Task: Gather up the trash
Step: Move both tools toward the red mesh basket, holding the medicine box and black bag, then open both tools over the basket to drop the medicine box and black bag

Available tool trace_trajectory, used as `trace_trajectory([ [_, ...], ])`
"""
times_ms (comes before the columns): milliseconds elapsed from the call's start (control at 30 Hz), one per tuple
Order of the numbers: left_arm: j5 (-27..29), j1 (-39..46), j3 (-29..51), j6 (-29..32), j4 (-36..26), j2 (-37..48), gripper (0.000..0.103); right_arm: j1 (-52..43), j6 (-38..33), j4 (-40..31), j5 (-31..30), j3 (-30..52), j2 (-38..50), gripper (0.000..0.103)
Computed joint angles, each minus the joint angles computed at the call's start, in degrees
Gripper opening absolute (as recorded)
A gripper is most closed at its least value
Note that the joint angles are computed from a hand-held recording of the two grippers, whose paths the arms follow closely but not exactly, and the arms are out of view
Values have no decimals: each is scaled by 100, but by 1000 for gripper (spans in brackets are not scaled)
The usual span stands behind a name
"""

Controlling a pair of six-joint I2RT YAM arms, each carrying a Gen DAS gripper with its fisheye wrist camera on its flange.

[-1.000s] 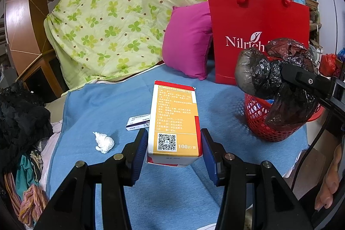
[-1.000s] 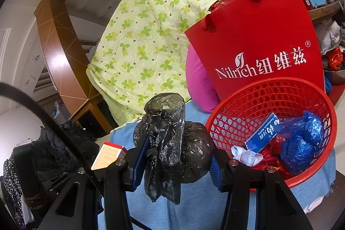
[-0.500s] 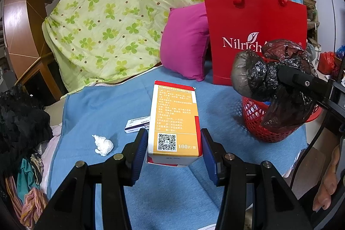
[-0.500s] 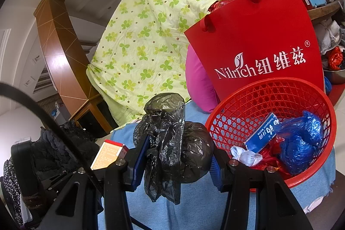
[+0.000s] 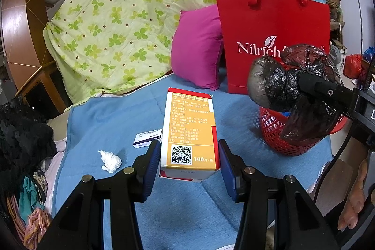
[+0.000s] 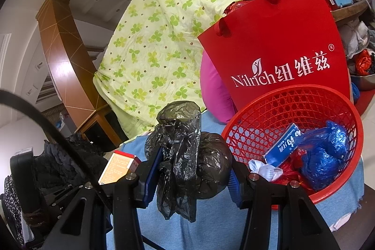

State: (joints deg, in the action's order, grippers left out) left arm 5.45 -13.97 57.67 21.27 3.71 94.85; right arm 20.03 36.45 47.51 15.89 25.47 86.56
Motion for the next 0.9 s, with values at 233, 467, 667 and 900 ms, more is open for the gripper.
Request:
trace_trajectory([
  [233,1,-52,-21,27,4,-10,51,-37,67,11,-1,-80,-89,54],
  [467,7,-93,-49,41,10,-23,51,25,186,78,100,-207,-158,54],
  [667,11,-127,-29,38,-4,27,51,7,253,88,107,-243,-189,54],
  [900,38,-138,-8,55,-11,51,51,-10,369,176,115,-338,-233,54],
])
